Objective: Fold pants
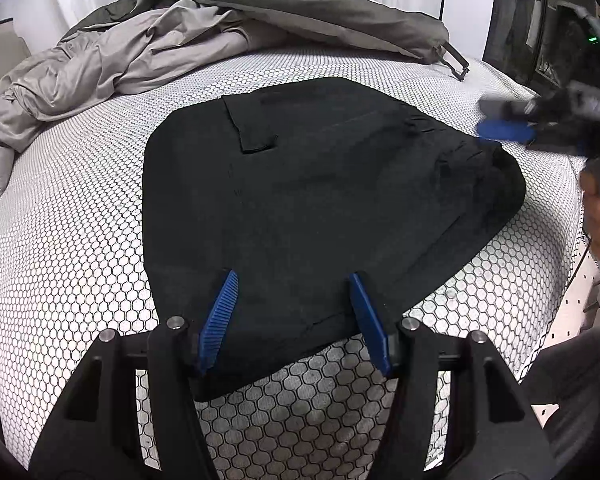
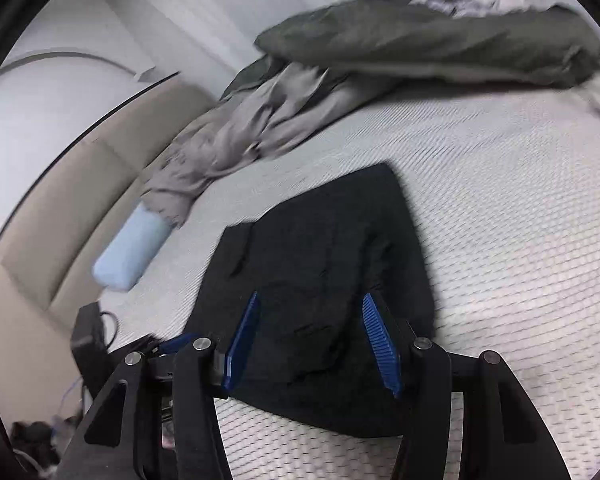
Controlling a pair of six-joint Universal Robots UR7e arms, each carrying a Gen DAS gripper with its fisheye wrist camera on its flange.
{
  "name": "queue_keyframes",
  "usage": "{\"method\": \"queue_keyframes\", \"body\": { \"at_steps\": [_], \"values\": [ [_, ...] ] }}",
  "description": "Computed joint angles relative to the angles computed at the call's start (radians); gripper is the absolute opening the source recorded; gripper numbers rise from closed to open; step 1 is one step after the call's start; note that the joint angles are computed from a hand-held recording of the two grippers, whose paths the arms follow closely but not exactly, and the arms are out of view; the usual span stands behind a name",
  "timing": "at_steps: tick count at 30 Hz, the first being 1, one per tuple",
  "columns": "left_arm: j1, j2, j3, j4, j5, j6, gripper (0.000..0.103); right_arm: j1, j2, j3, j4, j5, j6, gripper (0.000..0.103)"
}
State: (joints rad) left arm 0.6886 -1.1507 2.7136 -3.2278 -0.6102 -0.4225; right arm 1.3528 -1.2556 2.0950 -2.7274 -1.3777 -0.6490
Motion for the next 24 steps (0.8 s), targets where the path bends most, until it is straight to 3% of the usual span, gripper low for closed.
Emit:
{"method": "queue_keyframes", "body": {
  "at_steps": [3, 4, 10, 13, 15, 18, 20, 24],
  "values": [
    [-0.005, -0.016, 0.022, 0.002, -0.005, 0.000, 0.056, 0.018, 0.050, -0.017, -0.003, -0.074, 0.031, 0.054],
    [-0.043, -0.068, 0.071, 0.048, -0.004, -0.056, 0.056, 0.022, 0.059, -0.018, -0.011, -0.084, 0.036, 0.054],
    [-0.038, -0.078, 0.078, 0.042, -0.010, -0.056, 0.056, -0.009, 0.026, -0.033, 0.089, 0.066, 0.020, 0.054],
    [-0.038, -0.077, 0.075, 0.046, -0.008, -0.057, 0.056, 0.009, 0.056, -0.050, 0.069, -0.024, 0.038, 0.054],
    [-0.037, -0.075, 0.075, 0.045, -0.009, -0.058, 0.057, 0.004, 0.072, -0.063, 0.081, -0.039, 0.060, 0.054],
    [-0.040, -0.084, 0.085, 0.049, -0.011, -0.058, 0.059, -0.027, 0.062, -0.076, 0.142, 0.012, 0.046, 0.054],
    [-0.044, -0.083, 0.090, 0.047, -0.010, -0.064, 0.060, -0.041, 0.081, -0.109, 0.181, 0.060, 0.090, 0.054],
    [-0.046, -0.083, 0.097, 0.043, -0.011, -0.067, 0.061, -0.057, 0.100, -0.133, 0.182, 0.086, 0.146, 0.054]
  ]
}}
